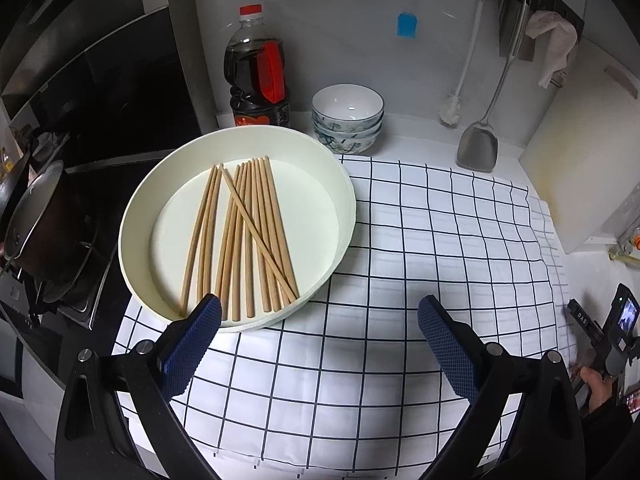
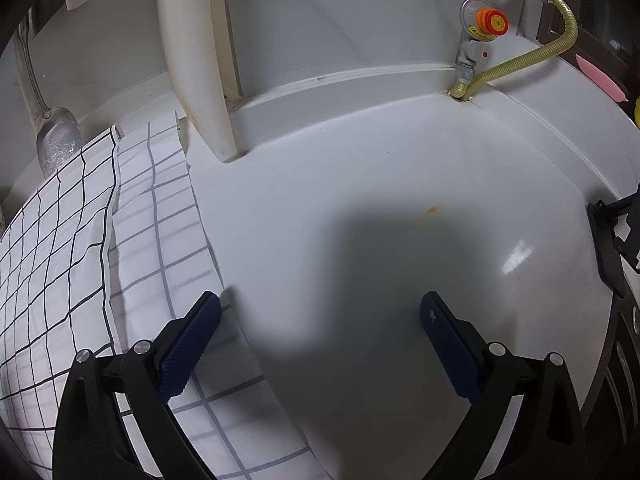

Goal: Organize utensils

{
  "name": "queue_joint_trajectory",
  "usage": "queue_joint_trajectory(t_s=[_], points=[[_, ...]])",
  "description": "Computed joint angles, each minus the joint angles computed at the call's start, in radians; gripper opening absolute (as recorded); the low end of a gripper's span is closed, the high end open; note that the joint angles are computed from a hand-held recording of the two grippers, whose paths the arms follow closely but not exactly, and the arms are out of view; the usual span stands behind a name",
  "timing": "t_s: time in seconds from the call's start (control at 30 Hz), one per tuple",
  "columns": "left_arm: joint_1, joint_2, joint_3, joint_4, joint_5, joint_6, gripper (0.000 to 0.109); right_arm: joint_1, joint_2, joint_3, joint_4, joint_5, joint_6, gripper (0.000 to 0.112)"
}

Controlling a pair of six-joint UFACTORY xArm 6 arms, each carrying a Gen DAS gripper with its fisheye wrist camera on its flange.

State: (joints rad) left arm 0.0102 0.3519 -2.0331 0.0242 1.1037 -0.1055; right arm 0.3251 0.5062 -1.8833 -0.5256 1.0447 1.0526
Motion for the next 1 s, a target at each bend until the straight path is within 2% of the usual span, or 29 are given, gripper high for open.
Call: queue_joint_trajectory(t_s=[0.17, 0.4, 1.0], points=[[0.009, -0.012, 0.022, -0.005, -0.044, 0.005, 0.097, -0.002, 0.003, -0.002, 0.001, -0.002, -0.003, 0.095], [0.022, 0.035, -0.060, -0.023, 0.023, 0.000, 0.097, -0.002, 0.003, -0.003, 0.002, -0.002, -0.003, 0.095], [0.044, 0.086, -0.113, -0.047, 0.030, 0.034, 0.097, -0.001, 0.000, 0.003, 0.000, -0.003, 0.000, 0.095]])
